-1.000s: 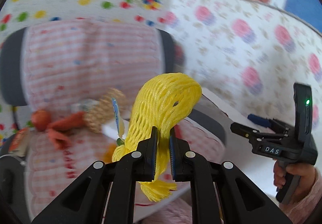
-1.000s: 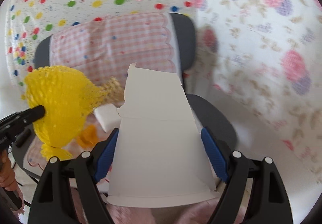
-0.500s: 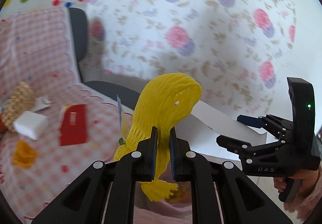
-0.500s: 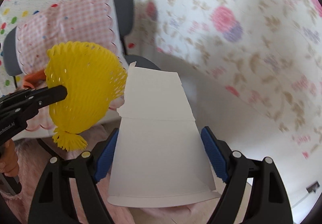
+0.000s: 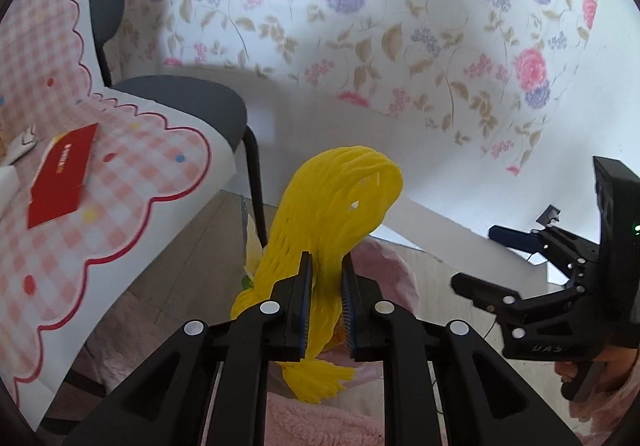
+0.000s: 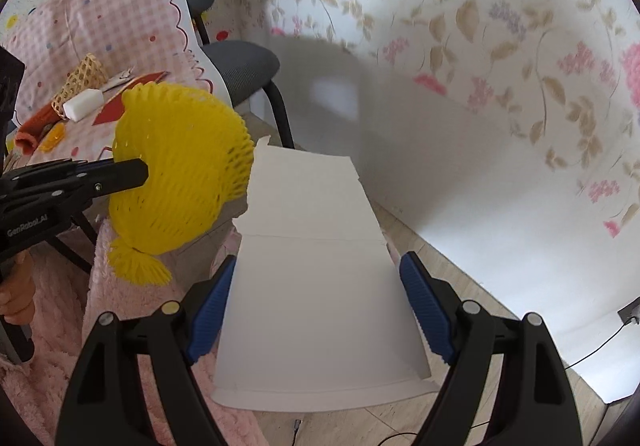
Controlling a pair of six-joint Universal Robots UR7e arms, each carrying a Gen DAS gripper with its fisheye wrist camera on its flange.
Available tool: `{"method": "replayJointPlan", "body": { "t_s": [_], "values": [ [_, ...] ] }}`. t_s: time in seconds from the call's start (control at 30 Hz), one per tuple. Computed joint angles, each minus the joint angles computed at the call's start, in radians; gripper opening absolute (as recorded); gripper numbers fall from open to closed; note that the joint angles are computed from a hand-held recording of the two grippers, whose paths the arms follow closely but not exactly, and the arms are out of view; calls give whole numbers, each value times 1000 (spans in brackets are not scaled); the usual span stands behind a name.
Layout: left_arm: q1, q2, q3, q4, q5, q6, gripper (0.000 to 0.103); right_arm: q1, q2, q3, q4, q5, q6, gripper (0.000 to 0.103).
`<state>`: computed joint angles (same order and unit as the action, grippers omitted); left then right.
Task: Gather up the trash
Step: 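Carry the net and paper to the wastebasket and open both grippers, then move both grippers back to the chair, left toward the orange translucent piece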
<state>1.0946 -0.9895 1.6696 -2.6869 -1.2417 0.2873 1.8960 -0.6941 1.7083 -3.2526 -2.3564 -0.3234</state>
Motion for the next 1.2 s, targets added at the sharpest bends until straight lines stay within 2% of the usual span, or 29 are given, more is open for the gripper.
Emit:
{"method": "replayJointPlan", "body": {
  "t_s": [0.13,0.23,0.27,0.5,0.73,0.83,0.9,0.93,1.0,1.2],
  "values": [
    [0,38,-35,2,8,5,19,-17,16,-30,9,4,-2,80],
    [9,61,-65,13,3,-13,37,-32,21,-49,25,22,10,80],
    [10,70,-74,8,4,-17,47,-35,20,-52,30,27,15,80],
    [13,81,-91,-26,35,-20,51,-39,3,-58,3,47,13,80],
    [2,5,-27,-123,176,-10,55,-31,-7,-74,-29,164,11,90],
    [-9,-45,18,-188,261,-14,71,-11,17,-114,-39,207,-31,97],
    [-15,-73,42,-225,315,-16,81,7,44,-158,-23,233,-66,97],
    [-18,-88,52,-237,361,-25,84,14,56,-179,-11,242,-77,97],
    [-17,-113,70,-266,405,-36,89,28,84,-228,27,270,-96,97],
    [4,-168,92,-345,547,-65,90,62,196,-392,120,347,-164,97]
  ]
}}
